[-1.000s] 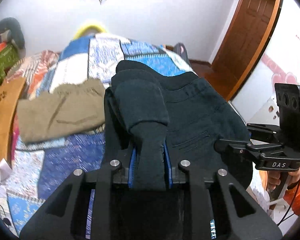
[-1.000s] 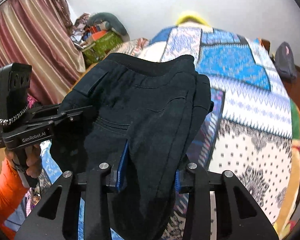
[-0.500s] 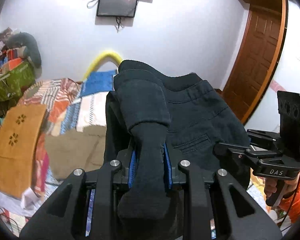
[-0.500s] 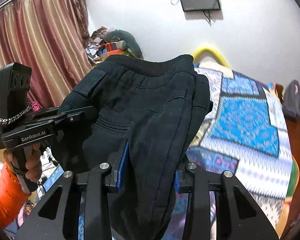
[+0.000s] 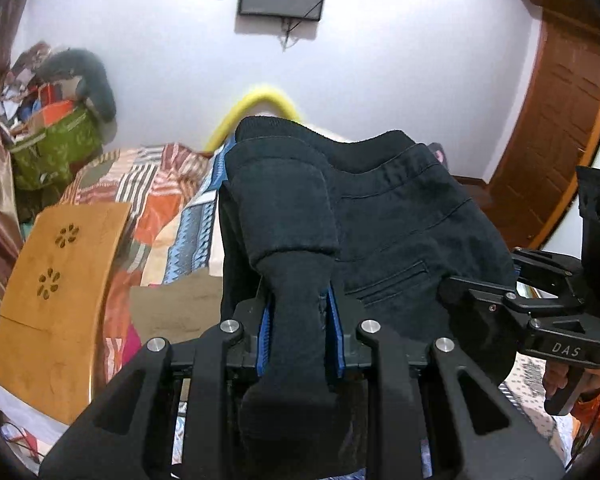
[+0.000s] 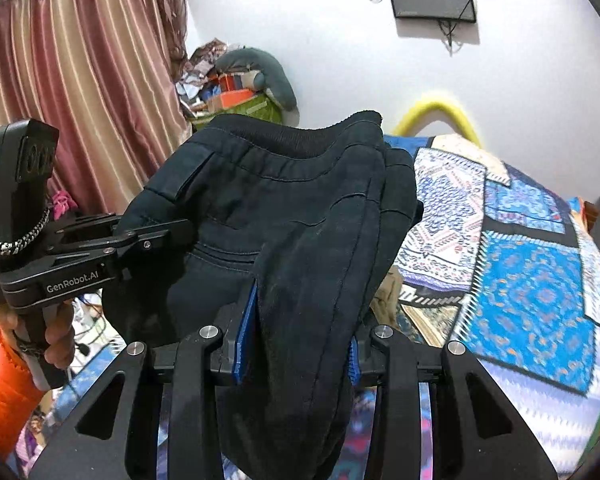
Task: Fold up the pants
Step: 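Lift the folded black trousers with both grippers and carry them toward the khaki trousers, then lower the black trousers onto the khaki trousers and open both grippers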
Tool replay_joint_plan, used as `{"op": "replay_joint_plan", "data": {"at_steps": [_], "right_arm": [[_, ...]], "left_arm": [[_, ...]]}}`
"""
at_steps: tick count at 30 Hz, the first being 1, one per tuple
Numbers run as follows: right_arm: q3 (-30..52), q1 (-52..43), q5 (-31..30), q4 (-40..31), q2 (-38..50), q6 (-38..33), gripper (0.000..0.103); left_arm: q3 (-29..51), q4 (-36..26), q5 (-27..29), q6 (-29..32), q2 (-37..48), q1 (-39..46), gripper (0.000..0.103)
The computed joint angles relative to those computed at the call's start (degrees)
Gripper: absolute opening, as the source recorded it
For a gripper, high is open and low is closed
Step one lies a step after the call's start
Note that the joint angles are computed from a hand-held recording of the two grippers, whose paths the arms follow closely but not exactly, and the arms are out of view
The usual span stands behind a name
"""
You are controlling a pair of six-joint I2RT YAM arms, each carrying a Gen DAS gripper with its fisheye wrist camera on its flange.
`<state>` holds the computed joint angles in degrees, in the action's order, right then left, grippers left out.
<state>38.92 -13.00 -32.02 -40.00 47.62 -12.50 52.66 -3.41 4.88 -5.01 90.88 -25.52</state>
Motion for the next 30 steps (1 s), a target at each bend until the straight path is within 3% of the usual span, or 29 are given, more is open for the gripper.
{"op": "replay_joint_plan", "data": {"at_steps": [6,10,13,15,18,25,30], "right_arm": [[-4.32,7.56,5.75,16.28,12.51,5.14,0.033],[-4.74,10.32,10.04,27.28,26.91,6.19,0.034],[-4.70,11.32,13.19,33.56,36.34,6.16,0.043],[-5.58,9.93,11.87,35.63,37.82,5.48,0.045],[-5.93,7.68,9.76,33.19,36.23,4.11,0.047],[-7.53,1.57,13.32,21.44,22.35,-1.76,0.049],[-4.00,-7.21,5.25,4.81,7.01,-5.84,0.049]], "left_arm": [[4.94,7.61,1.95,0.32,16.25,4.14,0.024],[12.49,7.69,3.56,-0.98,29.18,6.49,0.025],[15.74,8.83,4.34,-2.19,35.73,8.06,0.037],[17.06,9.18,6.44,-1.76,38.06,9.35,0.042],[15.30,10.29,9.38,-0.78,36.88,10.53,0.043],[4.77,9.30,1.97,1.25,21.14,11.37,0.044],[-4.22,6.47,1.62,1.57,4.86,11.09,0.044]]}}
